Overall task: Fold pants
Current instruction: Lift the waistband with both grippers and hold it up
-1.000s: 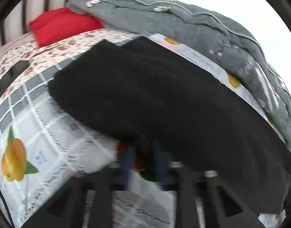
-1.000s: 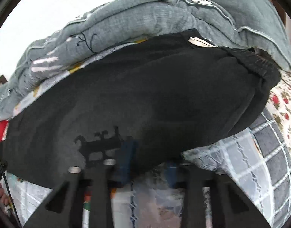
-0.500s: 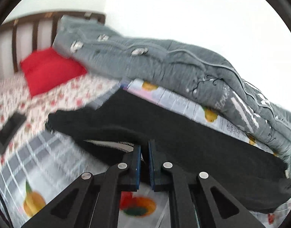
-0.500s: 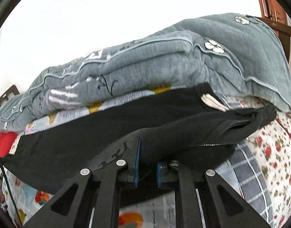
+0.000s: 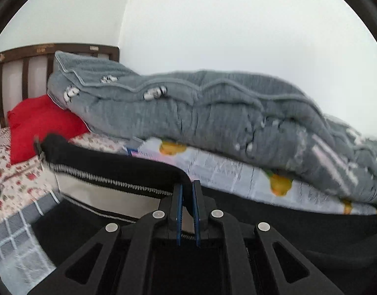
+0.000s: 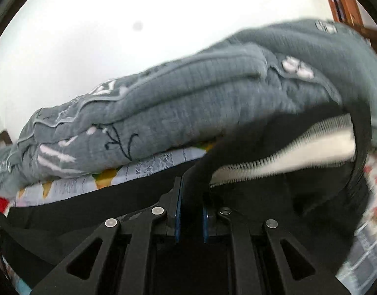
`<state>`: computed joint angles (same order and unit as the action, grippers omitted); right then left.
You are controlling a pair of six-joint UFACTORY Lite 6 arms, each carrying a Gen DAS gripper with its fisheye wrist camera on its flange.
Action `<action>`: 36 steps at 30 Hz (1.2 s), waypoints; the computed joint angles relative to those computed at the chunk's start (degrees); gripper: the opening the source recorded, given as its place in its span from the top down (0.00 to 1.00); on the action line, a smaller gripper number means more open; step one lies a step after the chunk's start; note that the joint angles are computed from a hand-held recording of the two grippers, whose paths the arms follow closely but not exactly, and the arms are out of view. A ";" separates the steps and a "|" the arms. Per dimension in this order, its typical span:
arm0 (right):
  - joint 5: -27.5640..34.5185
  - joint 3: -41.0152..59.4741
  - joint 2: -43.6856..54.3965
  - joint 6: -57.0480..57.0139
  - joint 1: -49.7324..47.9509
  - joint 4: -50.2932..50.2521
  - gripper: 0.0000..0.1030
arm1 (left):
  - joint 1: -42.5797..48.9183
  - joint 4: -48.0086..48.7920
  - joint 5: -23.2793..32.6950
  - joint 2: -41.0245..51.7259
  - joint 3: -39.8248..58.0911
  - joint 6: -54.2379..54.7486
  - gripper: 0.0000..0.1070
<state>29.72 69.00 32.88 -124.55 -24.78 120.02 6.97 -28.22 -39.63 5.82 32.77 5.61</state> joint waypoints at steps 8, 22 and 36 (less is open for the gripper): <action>-6.40 3.45 4.52 -6.19 3.87 5.73 0.88 | -1.55 -2.86 -0.91 4.00 1.80 3.19 0.92; 1.89 -0.69 2.33 -9.32 1.65 8.58 0.83 | -4.63 -10.53 -3.09 3.91 2.14 9.80 0.71; 3.68 -4.09 -0.33 -16.82 2.78 13.60 0.57 | -6.56 -12.48 -5.27 4.01 1.79 11.65 0.32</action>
<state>33.40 64.91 32.54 -141.37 -22.00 133.63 0.40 -40.69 -44.89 9.82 34.56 17.26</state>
